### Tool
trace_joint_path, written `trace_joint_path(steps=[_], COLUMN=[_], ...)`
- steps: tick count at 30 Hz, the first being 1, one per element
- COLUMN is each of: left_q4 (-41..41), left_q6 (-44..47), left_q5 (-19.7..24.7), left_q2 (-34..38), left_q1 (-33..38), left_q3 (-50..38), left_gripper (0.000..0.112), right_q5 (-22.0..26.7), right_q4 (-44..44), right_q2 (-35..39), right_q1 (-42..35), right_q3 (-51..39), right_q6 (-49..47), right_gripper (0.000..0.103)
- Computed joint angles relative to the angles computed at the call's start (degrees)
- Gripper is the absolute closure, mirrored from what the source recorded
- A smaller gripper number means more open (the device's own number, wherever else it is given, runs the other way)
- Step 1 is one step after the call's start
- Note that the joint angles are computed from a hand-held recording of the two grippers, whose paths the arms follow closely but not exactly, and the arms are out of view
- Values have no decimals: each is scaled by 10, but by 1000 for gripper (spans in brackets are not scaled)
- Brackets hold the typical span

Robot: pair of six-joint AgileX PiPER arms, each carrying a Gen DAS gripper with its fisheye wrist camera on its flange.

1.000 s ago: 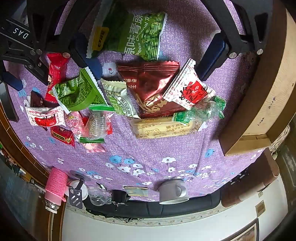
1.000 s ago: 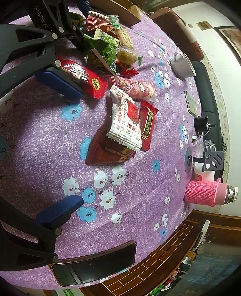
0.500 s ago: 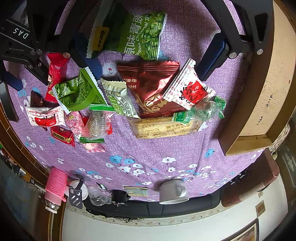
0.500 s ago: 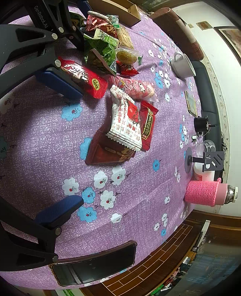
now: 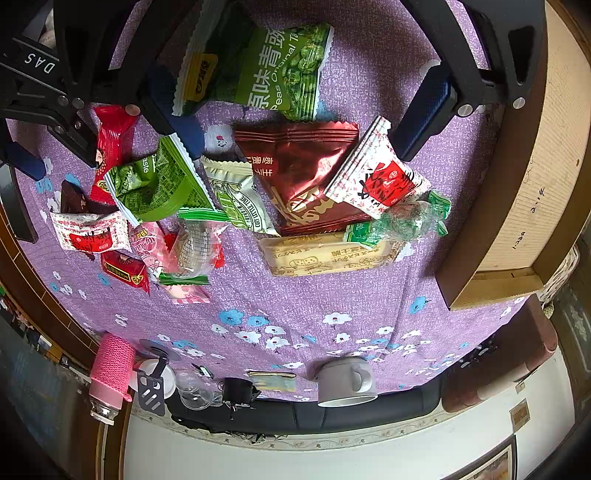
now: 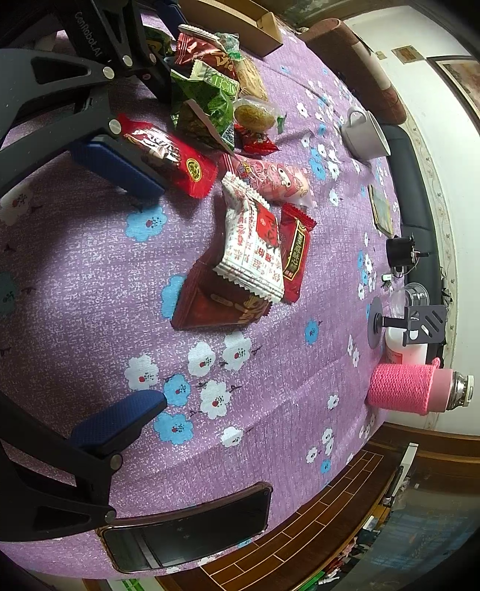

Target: Organize snacks

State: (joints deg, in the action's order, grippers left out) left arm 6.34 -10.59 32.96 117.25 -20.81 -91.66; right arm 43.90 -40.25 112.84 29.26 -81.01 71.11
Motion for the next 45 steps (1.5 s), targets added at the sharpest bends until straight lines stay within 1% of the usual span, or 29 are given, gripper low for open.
trace_joint_path(steps=[5,10,12,14,16,21,24,25,26,28,30,31,33,34,35,36,37,39,41,42,43,44,45], left_q4=[-3,-22,-41,-58,-83,-114,-157,-198,-235,-306,-344,-368,-421,-429,-437,-429,-413,-387,-362,-344,-321,-304,-300], left_q6=[4,34,65,96,139,189,238,263,288,349,389,413,465,474,486,488,480,466,444,430,415,401,398], left_q5=[1,2,8,27,43,36,63,72,72,55,33,30,41,41,31,-1,-32,-72,-81,-78,-72,-71,-68], left_q2=[0,-6,-9,-9,-8,-37,-64,-84,-104,-168,-230,-265,-330,-351,-387,-432,-455,-496,-495,-487,-474,-463,-451], left_q1=[0,4,11,14,18,25,38,53,66,93,110,122,150,156,165,165,159,157,161,161,161,158,159], left_q3=[-1,6,8,-1,-7,38,66,85,105,164,206,223,237,237,242,252,247,237,194,166,131,110,90], left_gripper=[10,10,10,10,10,10,10,10,10,10,10,10,10,10,10,10,10,10,10,10,10,10,10], right_q5=[-4,-10,-10,-8,6,13,4,-3,-7,-3,27,38,64,80,93,109,129,168,202,208,198,170,121], right_q4=[-4,-9,-6,-3,20,48,50,39,27,13,-6,-20,-53,-66,-75,-86,-100,-125,-166,-198,-216,-216,-193], right_q2=[2,6,7,9,15,2,-21,-32,-42,-60,-74,-82,-107,-125,-143,-161,-182,-212,-231,-246,-263,-284,-303], right_q1=[-1,-2,-3,-3,-5,0,11,18,24,37,54,62,80,89,96,104,114,132,150,163,168,162,143], right_q3=[1,2,-1,-4,-20,-9,25,44,61,90,104,111,124,127,126,121,112,82,34,17,16,18,24], right_q6=[5,10,6,2,-19,-44,-44,-31,-14,13,36,45,66,72,73,74,73,63,52,56,62,66,72], right_gripper=[1,1,1,1,1,0,0,0,0,0,1,1,2,2,2,2,2,2,2,2,2,0,0])
